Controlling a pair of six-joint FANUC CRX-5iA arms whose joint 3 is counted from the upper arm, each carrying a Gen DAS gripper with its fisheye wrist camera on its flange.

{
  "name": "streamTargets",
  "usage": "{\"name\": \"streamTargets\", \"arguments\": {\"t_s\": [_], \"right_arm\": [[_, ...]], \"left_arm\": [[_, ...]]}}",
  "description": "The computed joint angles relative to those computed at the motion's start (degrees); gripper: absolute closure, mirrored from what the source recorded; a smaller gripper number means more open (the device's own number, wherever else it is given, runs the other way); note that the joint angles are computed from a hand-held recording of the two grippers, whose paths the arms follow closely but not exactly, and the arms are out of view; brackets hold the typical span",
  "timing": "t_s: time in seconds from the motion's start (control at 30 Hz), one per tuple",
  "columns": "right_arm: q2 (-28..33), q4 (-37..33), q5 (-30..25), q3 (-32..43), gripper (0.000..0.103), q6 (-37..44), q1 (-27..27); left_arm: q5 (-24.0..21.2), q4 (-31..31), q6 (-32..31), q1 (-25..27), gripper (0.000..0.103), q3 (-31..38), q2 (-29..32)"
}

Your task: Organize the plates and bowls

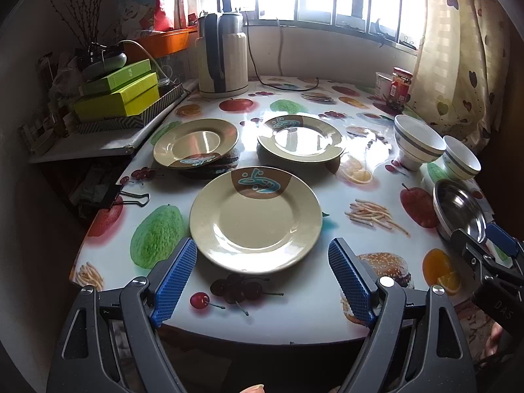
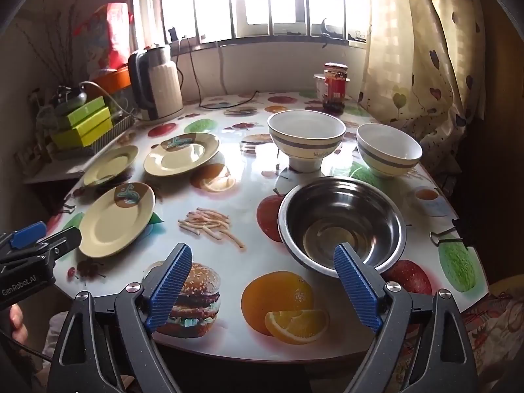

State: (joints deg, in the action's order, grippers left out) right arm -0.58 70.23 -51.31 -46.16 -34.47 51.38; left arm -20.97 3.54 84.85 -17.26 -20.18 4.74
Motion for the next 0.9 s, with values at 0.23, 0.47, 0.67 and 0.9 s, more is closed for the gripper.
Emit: {"name": "streamTargets", "arguments": {"t_s": [0.23,0.47,0.67,0.9], "right_arm": [[-2.0,4.5,4.5,-1.8,0.014,-5.8,-2.8],[-1.7,0.5,7.2,-0.9,0.014,-5.0,-3.8],[-1.0,-0.3,6.6,-0.2,0.014,-3.7,-3.7],[-0.8,-0.3,6.0,-0.3,0.014,-3.5,-3.5]], "left_arm": [[1.0,-3.4,4.0,-0.2,0.020,0.3,-0.6],[-0.4,-8.0,8.8,-0.6,0.020,2.3,0.2],[-1.0,-8.6,9.3,-0.9,0.020,3.0,0.8],[-1.5,-9.2,9.2,-1.4,0.020,3.9,1.5]]}}
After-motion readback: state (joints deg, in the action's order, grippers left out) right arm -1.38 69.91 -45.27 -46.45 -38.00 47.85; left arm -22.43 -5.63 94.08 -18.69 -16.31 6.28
